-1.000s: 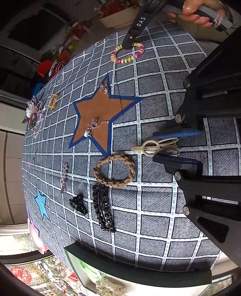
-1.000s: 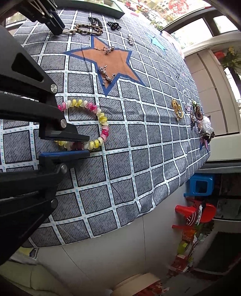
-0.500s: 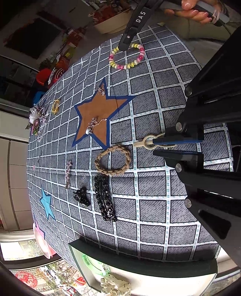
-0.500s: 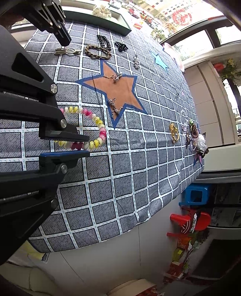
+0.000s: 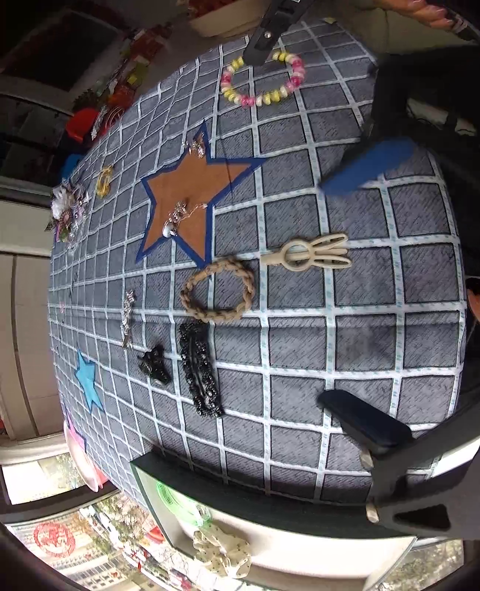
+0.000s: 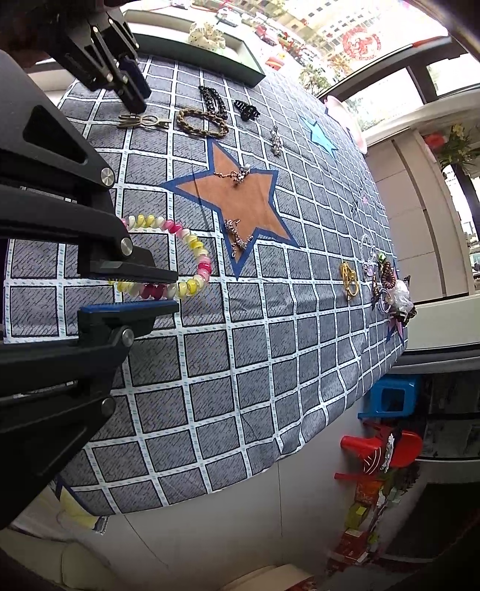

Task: Organize jewelry
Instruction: 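Carry the hair clip in the left tool and bracelet in the right tool to the tray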

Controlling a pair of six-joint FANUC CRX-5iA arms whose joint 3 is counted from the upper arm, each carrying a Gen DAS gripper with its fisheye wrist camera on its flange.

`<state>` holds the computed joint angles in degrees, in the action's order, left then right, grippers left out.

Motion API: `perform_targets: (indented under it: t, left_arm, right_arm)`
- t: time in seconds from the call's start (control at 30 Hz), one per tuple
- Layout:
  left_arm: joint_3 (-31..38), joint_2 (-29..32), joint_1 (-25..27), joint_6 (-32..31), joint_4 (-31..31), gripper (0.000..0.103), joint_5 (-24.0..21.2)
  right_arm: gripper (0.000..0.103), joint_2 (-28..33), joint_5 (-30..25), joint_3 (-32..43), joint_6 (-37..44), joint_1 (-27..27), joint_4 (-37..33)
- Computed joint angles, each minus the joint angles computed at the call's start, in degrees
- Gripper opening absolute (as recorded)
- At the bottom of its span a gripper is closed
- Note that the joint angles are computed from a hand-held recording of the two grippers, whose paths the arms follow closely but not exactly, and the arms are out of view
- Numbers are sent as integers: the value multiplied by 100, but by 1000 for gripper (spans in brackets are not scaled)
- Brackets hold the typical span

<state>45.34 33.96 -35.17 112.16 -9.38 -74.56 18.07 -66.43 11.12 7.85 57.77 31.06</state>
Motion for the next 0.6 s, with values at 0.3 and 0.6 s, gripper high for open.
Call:
perform_targets:
  t: [0.3,0.6]
  left_arm:
    - [919,620,-106,-64,-144,103,-547]
    - [810,584,-117,-312,51,35,-319]
  right_arm:
    - [9,-99,219,-134,-80,7,44]
    - [9,-157,282,-196,-131,53,91]
